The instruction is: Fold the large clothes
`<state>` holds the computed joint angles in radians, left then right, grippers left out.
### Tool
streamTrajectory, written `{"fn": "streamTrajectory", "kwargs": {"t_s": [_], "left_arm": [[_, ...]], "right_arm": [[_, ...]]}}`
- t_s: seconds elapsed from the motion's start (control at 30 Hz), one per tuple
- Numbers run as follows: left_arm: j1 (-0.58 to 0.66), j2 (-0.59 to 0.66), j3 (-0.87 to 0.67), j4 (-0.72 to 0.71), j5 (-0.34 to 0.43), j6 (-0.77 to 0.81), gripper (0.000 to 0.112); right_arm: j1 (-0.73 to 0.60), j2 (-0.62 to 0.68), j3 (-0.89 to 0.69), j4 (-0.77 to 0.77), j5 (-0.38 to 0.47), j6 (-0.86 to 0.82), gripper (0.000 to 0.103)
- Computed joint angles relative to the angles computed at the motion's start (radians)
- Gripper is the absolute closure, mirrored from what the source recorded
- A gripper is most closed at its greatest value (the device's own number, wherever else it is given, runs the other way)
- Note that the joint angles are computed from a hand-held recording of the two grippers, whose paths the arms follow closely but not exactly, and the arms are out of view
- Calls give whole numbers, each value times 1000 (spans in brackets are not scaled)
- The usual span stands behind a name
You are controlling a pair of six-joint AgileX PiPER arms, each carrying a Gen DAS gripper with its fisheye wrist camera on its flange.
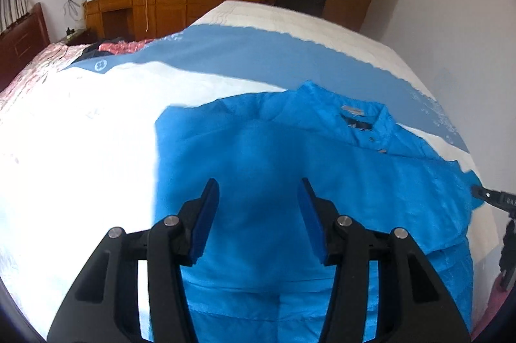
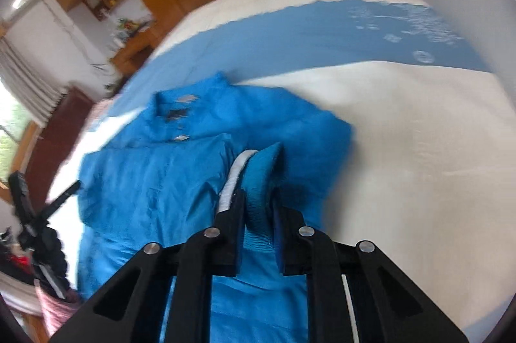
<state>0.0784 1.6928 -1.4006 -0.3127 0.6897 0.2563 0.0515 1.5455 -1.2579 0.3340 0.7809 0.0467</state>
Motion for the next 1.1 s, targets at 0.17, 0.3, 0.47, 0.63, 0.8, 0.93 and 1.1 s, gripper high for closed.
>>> {"fn": "streamTrajectory", "kwargs": {"t_s": [0.17,0.3,0.47,0.63,0.8,0.93,1.1], "left_arm": [[-23,108,-46,130,11,-83,62],[-22,121,-40,141,-5,-76,61],[-13,70,-54,152,48,-150,64],[-95,-22,-35,100,68,-155,64],[-245,34,-34,293,-2,-352,64],[-261,106,-27,308,-30,-337,65],[-265,114,27,299,-103,-256,65]], "right_arm": [[3,64,32,35,-27,-40,88],[41,62,36,-46,-57,0,86],[56,-91,120,-127,-150,97,80],[156,-122,89,-103,-180,88,80],[325,1,30,-376,-229,354,80],[353,80,23,-462,-233,445,82],[346,139,52,-436,-265,439,86]]}}
